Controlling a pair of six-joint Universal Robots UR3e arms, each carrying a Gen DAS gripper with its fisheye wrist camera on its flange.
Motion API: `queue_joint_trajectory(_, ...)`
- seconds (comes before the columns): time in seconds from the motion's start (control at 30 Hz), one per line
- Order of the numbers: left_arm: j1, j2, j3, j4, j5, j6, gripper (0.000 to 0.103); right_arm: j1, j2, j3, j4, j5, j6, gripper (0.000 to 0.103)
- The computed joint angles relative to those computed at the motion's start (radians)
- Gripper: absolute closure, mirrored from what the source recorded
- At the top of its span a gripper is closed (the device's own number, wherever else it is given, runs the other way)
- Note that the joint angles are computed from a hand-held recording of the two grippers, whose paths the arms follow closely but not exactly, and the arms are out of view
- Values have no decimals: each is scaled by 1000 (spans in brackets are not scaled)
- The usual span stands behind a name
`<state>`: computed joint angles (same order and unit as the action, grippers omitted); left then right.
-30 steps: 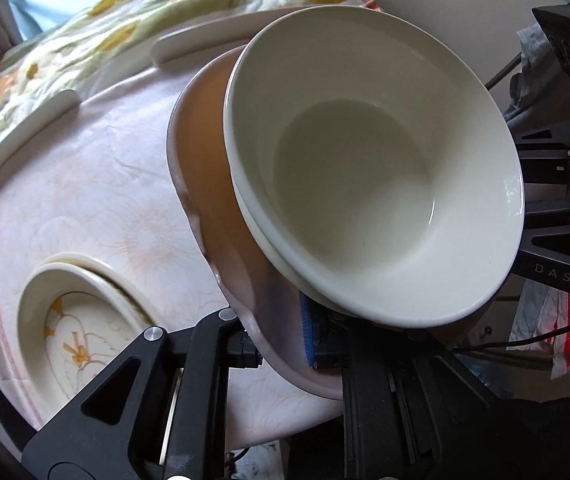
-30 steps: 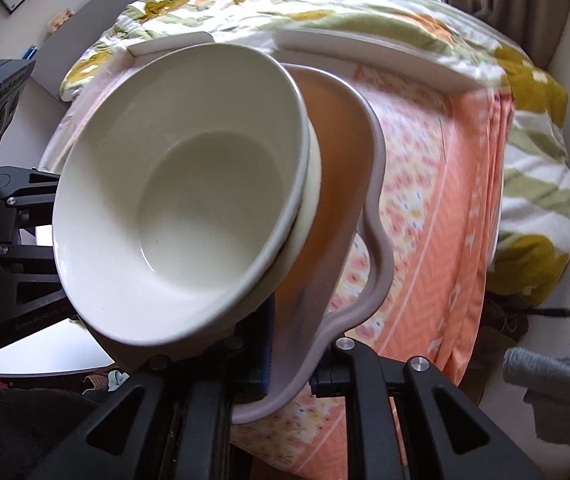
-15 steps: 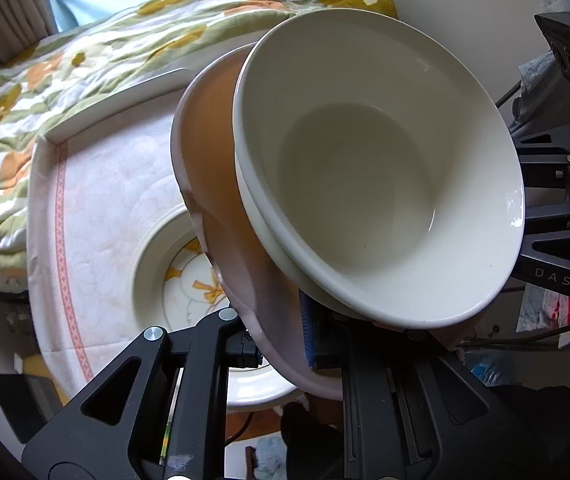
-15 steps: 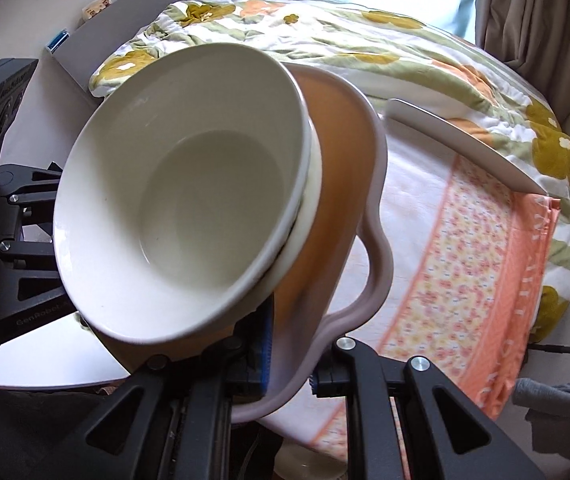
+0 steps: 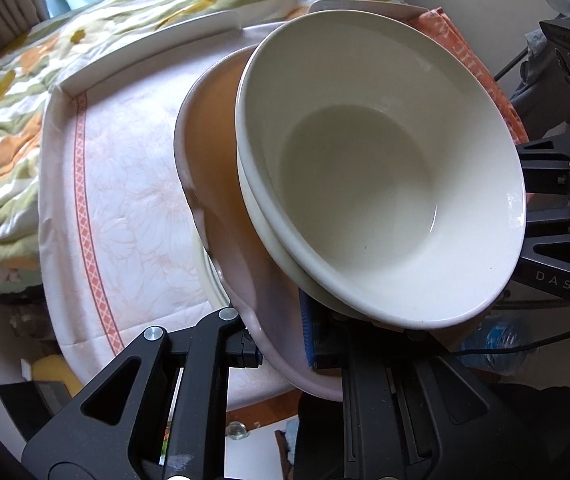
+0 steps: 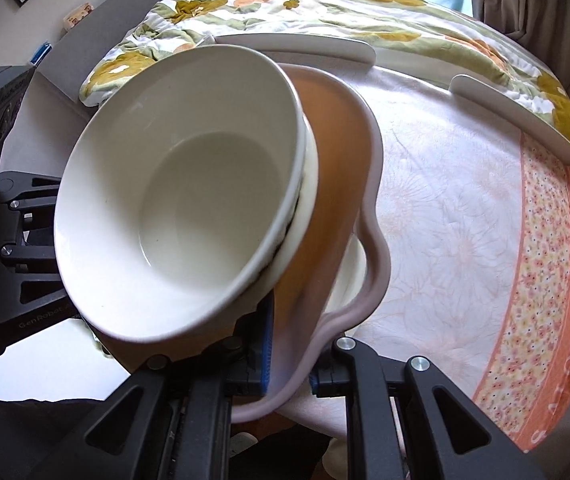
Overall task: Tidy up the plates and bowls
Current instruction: 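Lift the pink basin with nested bowls and carry it over the plate stack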
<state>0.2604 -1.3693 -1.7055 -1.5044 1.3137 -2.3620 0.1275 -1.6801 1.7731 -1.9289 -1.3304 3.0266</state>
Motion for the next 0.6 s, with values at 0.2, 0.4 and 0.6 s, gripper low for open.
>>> queue_joint_trajectory(0.2, 8, -5, -67, 57, 7, 28, 91, 44, 41, 35, -79, -33, 66, 90)
queue_joint_trajectory(0.4, 8, -21, -87, 78, 5, 30, 91, 53, 54, 58, -122, -48, 92, 90)
queue_joint_trajectory(0.6, 8, -20, -126, 103, 0, 27, 91, 44, 39, 91, -149, -53, 104, 90)
